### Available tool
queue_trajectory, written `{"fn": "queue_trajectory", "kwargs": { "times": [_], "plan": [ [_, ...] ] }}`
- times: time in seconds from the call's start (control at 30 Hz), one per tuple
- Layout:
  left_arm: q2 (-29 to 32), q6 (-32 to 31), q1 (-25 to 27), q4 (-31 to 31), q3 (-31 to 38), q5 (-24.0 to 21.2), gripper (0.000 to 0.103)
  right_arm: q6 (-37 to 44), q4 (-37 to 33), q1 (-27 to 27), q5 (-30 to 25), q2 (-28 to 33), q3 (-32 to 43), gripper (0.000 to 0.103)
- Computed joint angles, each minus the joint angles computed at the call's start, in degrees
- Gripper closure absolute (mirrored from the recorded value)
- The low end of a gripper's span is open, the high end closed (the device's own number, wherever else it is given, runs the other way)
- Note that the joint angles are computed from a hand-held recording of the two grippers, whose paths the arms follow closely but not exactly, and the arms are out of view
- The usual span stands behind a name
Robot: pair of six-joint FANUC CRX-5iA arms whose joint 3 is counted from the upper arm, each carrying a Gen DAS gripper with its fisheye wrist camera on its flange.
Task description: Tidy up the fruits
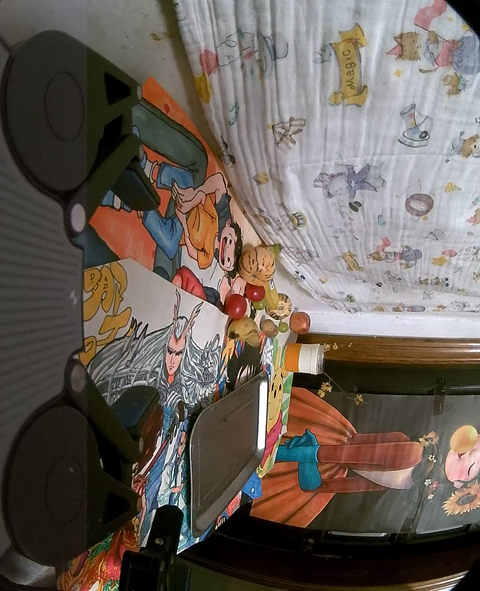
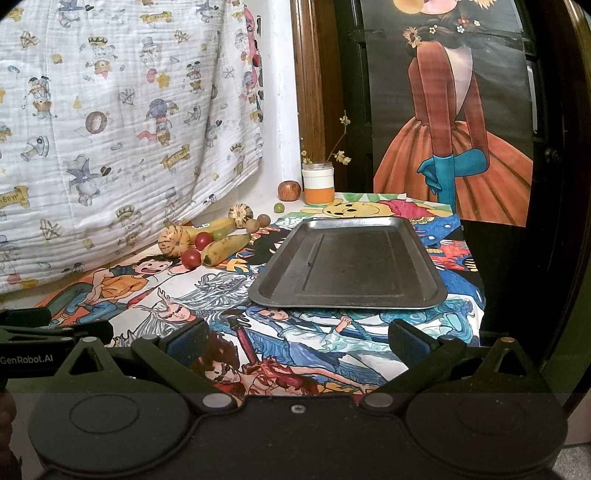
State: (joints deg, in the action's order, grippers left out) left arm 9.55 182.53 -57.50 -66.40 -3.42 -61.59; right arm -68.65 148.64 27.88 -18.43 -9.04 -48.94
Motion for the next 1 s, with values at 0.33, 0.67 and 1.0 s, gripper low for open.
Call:
{"fn": "queue_trajectory", "kwargs": {
  "times": [0.33, 0.67, 1.0],
  "plan": [
    [0.0, 0.0, 0.0, 0.0, 0.0, 0.0, 0.0, -0.04, 0.03, -0.02, 0.02, 0.02, 0.02, 0.0],
    [-0.02, 0.0, 0.16, 0.47, 0.07, 0.0, 0.0, 0.68, -1.05, 0.37, -0.51, 0.13, -0.15, 0.0],
    [-1.15, -1.37, 1.52, 2.65, -0.69, 2.47, 0.0, 4.66, -5.14, 1.75, -0.89, 0.8, -0.17, 0.0]
  ]
}}
